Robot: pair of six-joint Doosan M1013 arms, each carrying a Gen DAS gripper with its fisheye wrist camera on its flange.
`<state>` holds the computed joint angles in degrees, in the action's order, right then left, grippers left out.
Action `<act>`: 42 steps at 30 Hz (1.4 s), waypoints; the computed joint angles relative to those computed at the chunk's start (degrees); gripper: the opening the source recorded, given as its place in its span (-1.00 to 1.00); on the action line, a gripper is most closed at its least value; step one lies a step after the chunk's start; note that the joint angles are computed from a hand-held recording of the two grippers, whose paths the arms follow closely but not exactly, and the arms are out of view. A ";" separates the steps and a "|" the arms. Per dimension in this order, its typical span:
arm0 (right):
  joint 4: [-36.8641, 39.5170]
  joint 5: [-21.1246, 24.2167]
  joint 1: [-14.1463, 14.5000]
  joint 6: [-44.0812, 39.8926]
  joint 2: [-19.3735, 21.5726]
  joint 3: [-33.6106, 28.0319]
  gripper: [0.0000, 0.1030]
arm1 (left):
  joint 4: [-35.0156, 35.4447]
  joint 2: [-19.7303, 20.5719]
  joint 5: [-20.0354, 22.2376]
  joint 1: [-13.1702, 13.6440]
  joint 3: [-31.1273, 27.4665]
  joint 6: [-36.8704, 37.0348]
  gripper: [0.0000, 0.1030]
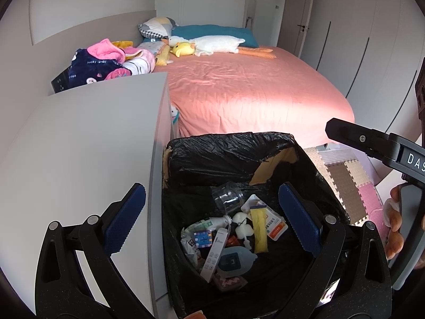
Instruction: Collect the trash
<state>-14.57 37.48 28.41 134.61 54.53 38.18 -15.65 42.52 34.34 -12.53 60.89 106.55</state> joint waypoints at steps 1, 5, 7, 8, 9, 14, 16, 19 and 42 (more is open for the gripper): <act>-0.11 0.14 0.03 -0.01 0.09 -0.18 0.60 | 0.05 -0.01 -0.03 0.00 0.03 -0.09 0.88; -0.01 0.10 0.01 -0.15 0.08 -0.16 0.60 | -0.21 0.00 0.26 0.09 -0.05 0.08 0.88; 0.07 0.23 0.03 -0.26 0.17 -0.27 0.60 | -0.33 -0.03 0.36 0.13 -0.07 0.24 0.88; 0.12 0.30 0.03 -0.32 0.20 -0.31 0.60 | -0.21 -0.02 0.29 0.12 -0.06 0.21 0.88; 0.18 0.27 0.01 -0.39 0.16 -0.24 0.60 | -0.35 -0.03 0.26 0.14 -0.04 0.40 0.88; 0.06 0.41 0.06 -0.29 0.31 -0.51 0.60 | 0.08 -0.01 0.31 0.13 -0.09 -0.05 0.88; 0.13 0.41 0.05 -0.35 0.31 -0.50 0.60 | 0.01 0.07 0.39 0.17 -0.18 -0.20 0.88; 0.14 0.48 0.06 -0.39 0.34 -0.59 0.60 | -1.81 -0.01 0.38 0.38 -0.01 0.38 0.88; 0.07 0.95 0.18 -0.49 0.75 -1.32 0.60 | 3.62 -0.19 -1.41 0.03 0.23 -4.50 0.88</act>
